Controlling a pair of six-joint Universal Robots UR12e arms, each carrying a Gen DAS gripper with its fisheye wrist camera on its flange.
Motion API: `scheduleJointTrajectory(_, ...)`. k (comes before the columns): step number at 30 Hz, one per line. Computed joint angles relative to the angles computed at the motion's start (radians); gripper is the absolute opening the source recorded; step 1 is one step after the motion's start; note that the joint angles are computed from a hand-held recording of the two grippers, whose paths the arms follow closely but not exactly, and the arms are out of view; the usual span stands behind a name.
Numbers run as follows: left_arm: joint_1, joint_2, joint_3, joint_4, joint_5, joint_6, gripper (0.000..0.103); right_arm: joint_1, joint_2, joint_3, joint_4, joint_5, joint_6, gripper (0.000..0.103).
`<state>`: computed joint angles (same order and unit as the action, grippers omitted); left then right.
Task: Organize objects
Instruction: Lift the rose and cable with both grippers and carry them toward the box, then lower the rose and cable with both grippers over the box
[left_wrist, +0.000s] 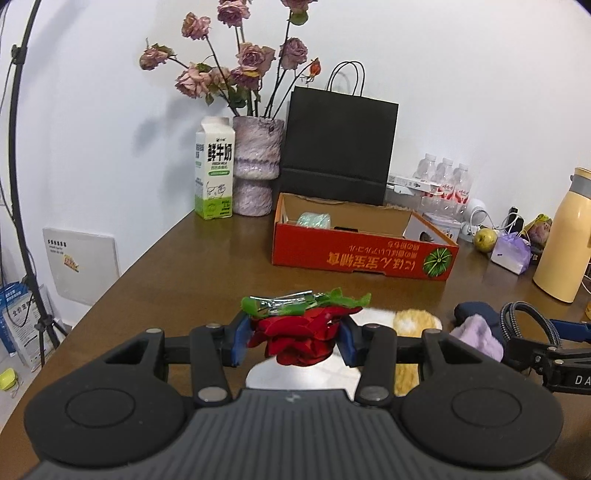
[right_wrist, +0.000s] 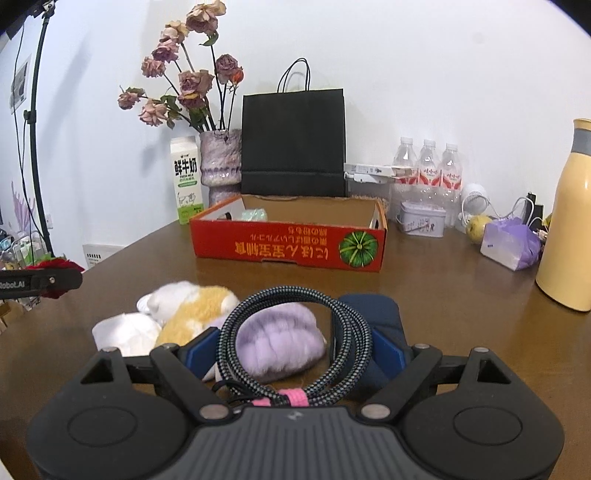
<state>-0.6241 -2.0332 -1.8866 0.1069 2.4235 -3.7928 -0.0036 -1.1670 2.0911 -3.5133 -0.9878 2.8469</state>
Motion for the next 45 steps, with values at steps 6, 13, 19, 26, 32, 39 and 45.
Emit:
scheduleJointTrajectory(6, 0.023, -0.006, 0.022, 0.019, -0.022, 0.048, 0.047, 0.02, 0.017, -0.045, 0.014, -0.008, 0.013, 0.086)
scheduleJointTrajectory(13, 0.049, -0.015, 0.053, 0.023, -0.048, 0.095, 0.047, 0.044, 0.04, -0.103, 0.031, -0.014, 0.031, 0.086)
scheduleJointTrajectory(19, 0.074, -0.028, 0.084, 0.034, -0.072, 0.127, 0.047, 0.06, 0.065, -0.156, 0.044, -0.021, 0.046, 0.086)
scheduleJointTrajectory(26, 0.102, -0.057, 0.145, 0.037, -0.093, 0.161, 0.047, 0.08, 0.106, -0.234, 0.048, -0.023, 0.061, 0.086)
scheduleJointTrajectory(32, 0.122, -0.087, 0.204, 0.05, -0.111, 0.199, 0.047, 0.097, 0.138, -0.302, 0.051, -0.032, 0.066, 0.086)
scheduleJointTrajectory(39, 0.142, -0.118, 0.268, 0.055, -0.116, 0.202, 0.047, 0.113, 0.176, -0.377, 0.034, -0.044, 0.125, 0.086)
scheduleJointTrajectory(45, 0.155, -0.144, 0.323, 0.047, -0.105, 0.211, 0.047, 0.126, 0.201, -0.435, 0.037, -0.053, 0.164, 0.086)
